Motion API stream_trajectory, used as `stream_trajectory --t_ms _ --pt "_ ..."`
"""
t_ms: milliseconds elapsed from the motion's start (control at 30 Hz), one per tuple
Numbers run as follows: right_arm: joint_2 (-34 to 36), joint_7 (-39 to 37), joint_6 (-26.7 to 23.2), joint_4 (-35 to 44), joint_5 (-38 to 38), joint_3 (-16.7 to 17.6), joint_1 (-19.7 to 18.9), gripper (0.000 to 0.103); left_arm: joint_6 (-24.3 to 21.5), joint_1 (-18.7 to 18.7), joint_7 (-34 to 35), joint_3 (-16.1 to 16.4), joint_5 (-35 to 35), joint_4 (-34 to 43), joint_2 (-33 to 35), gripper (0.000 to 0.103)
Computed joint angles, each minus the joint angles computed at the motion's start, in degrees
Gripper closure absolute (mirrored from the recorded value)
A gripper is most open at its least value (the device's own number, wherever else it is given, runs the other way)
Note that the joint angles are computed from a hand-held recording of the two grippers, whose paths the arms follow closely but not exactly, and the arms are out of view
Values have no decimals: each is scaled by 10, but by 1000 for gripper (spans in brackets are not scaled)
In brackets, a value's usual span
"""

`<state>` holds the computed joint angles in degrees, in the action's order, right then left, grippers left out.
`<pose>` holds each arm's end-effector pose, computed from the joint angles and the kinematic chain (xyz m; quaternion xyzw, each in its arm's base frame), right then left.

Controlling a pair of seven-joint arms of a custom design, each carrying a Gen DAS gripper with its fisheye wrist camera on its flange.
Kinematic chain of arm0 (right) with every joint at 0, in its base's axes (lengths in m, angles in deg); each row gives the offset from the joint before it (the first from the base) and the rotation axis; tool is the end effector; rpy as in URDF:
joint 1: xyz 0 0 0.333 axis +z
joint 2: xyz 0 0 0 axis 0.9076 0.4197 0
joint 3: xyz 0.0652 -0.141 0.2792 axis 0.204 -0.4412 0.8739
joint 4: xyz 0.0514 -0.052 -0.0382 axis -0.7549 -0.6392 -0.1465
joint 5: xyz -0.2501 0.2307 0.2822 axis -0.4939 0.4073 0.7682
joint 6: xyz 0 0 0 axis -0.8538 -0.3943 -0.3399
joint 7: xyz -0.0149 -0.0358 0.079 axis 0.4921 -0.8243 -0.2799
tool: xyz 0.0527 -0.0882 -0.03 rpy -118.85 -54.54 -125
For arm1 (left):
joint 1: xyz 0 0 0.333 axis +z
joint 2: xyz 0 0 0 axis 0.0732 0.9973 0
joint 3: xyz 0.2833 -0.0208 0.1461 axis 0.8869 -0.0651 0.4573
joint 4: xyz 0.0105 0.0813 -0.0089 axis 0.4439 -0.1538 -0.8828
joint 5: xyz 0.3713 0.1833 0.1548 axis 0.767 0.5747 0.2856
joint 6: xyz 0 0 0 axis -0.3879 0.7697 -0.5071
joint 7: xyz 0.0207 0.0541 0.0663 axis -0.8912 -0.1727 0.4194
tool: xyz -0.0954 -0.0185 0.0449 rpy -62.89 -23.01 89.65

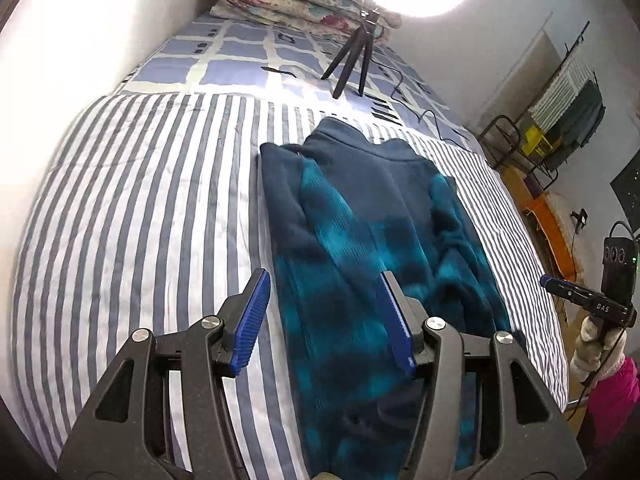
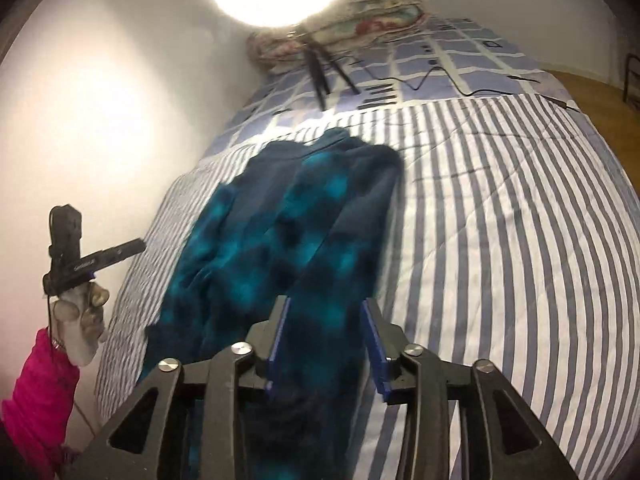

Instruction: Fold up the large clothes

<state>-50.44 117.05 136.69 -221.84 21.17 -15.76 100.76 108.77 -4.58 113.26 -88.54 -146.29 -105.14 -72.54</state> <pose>0.3747 0.2818 0.3976 -0.6453 0.6804 -0.0401 0.3450 0.4934 -0.0874 0.3332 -0.5961 0.7276 -0.3384 0.0261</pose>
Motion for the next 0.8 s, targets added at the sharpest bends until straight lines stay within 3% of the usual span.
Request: stream_trajectory --t_ms 67,133,167,267,333,400,567,633,667,700,733,800 --pt "37 2 13 22 0 -3 -11 61 9 3 -4 0 -6 30 38 46" --pt "68 -38 26 42 33 -47 27 61 13 10 -3 -4 -27 53 66 46" --pt "88 -52 26 59 39 -52 28 61 8 15 -1 -6 -37 61 75 46" --pt "138 -71 15 104 43 -33 1 59 3 22 -7 -20 -36 97 106 46" --pt "167 -53 15 128 19 -13 -31 51 11 22 -18 -33 -5 120 128 44" --pt "195 -40 18 148 7 0 -56 51 24 18 -62 -43 60 145 158 32" --pt "243 -87 33 175 83 32 -100 51 63 17 -155 -58 172 187 224 32" --pt "257 -118 37 183 118 58 -126 51 81 -4 -230 -41 266 198 250 32" --pt "263 -135 39 187 137 74 -141 51 92 -16 -259 -32 307 199 258 39" --pt "269 -148 42 191 152 88 -155 51 106 -22 -273 -28 335 198 264 61" --pt "275 -163 47 194 168 104 -170 50 120 -19 -273 -33 347 194 268 73" --pt "285 -200 55 201 204 140 -204 55 149 43 -211 -100 292 183 267 90"
